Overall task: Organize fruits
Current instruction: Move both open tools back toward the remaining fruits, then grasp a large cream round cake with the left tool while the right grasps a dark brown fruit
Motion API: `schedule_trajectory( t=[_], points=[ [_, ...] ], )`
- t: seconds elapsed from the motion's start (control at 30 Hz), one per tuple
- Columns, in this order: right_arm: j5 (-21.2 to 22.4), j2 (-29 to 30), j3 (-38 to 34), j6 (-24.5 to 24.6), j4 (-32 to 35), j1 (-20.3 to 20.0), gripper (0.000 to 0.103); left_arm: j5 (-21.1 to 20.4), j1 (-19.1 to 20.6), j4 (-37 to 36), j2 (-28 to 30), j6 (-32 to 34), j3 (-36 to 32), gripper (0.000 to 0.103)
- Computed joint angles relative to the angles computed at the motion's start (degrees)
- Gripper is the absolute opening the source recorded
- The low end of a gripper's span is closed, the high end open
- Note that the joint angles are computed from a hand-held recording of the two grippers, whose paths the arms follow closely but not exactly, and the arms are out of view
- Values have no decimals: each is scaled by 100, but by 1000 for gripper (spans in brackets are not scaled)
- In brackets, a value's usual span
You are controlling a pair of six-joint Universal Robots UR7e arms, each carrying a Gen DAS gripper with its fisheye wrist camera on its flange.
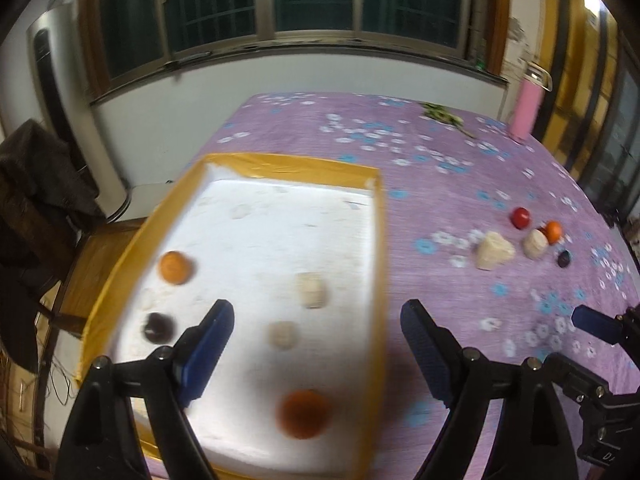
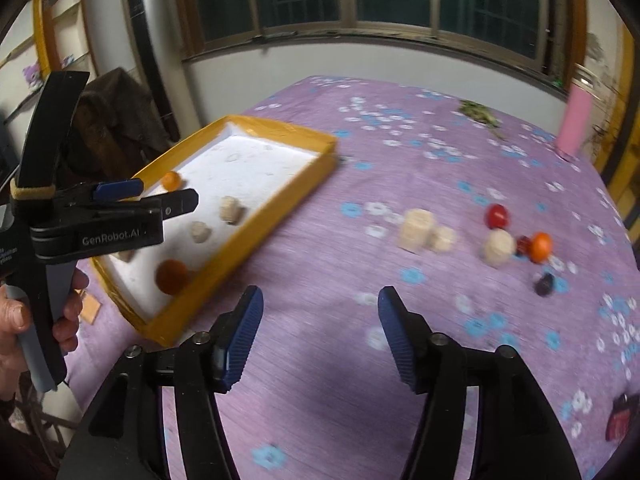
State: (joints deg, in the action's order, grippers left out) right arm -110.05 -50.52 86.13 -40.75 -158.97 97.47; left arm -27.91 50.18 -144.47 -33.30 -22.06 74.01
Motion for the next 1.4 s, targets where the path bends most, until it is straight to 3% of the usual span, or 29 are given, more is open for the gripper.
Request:
schedule_trajectory(
  t=[0.43,0.63,0.9,1.0,1.1,1.23,1.3,1.4],
  points=[
    [-61,-521,-62,300,-176,-694,67,-407,-179,928,963,134,-1231,91],
    [-153,-243,-736,439,114,-965,67,-454,-159,1432,1278,99,-1743,91],
    [32,455,-1994,444,885,-1092,67,-537,-43,2244,1812,2,-2813,91],
    [85,715,-2435,455,1261,-1134,62,-585,11,2544,2036,0,-3262,91],
    [92,898,-2766,534,1613,-1176,46,-697,69,2779,2274,29,-3733,91],
    [-139,995,-2744,-29,1302,-1113,23,-837,164,3278,2708,-19,-4622,91],
    [-189,983,-2676,-242,1169,-1095,23,-1009,224,3478,2912,-69,-5073,91],
    [-46,858,-2541,-141,1214,-1122,23,-1164,291,3785,3237,-140,-5757,90]
  ],
)
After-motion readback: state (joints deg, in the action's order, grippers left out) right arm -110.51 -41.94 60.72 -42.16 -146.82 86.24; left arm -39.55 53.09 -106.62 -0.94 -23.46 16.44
